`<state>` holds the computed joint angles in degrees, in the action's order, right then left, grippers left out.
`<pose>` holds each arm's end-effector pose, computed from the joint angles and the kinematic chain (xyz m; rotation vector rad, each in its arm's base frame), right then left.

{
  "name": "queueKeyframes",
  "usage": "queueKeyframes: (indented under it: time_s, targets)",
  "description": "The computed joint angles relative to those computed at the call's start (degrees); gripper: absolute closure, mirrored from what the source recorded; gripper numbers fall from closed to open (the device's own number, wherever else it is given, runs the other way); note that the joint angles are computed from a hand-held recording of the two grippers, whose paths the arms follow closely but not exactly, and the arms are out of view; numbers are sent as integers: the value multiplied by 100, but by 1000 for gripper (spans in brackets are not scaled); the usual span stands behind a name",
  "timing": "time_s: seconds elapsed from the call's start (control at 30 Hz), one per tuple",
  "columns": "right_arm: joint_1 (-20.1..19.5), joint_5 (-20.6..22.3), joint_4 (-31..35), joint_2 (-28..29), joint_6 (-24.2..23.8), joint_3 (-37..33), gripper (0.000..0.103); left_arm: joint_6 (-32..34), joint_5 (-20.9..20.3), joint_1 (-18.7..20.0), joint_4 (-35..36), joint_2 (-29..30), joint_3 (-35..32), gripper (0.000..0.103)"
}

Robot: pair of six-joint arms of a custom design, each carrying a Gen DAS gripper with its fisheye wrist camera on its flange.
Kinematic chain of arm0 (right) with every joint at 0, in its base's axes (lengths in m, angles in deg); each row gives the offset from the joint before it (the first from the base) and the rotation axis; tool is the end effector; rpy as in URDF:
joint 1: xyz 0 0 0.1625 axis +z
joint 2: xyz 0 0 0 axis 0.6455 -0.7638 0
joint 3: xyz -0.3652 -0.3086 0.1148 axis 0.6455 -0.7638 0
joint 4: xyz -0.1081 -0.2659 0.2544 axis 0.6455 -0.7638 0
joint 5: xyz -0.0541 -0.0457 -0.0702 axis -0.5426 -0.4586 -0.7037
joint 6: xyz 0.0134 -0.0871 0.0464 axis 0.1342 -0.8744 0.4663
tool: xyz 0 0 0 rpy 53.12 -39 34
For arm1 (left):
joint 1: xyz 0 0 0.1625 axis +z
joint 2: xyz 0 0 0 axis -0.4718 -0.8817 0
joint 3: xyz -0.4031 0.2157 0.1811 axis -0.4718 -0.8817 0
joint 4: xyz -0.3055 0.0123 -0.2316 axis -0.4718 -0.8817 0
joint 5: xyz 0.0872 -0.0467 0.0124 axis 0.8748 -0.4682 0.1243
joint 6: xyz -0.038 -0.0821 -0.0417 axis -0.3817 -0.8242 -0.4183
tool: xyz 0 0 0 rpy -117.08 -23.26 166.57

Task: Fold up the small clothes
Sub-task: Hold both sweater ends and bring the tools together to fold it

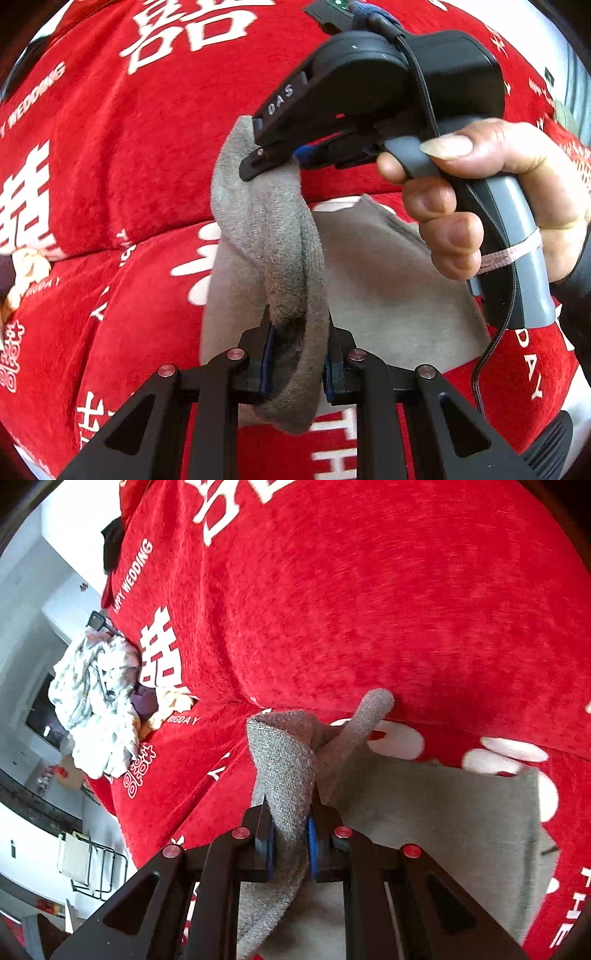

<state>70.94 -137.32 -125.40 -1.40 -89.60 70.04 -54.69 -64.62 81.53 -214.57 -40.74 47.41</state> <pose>0.4469 -0.8167 0.0688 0.7208 -2.9534 0.3386 -0.1836 -0.5991 0.3120 0.5690 2.2438 -0.7283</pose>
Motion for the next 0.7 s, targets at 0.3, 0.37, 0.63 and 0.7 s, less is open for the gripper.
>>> queueKeyframes:
  time_s: [0.3,0.37,0.63,0.7]
  targets:
    - [-451,531,-726,-774,-61,1189,89,-155,441,-390,358,635,-295,81]
    - [-519,608,-834,-875,-46,1346,89,-228,468,-438,473,712,-354,81]
    - [-715,801,-1151,-1203,-24,1860,89,-270,555,-515,484,929,-355,81]
    - [-758,803,-1176,-1238,1,1939,89,-333,552,-523,542,1001,-363,81]
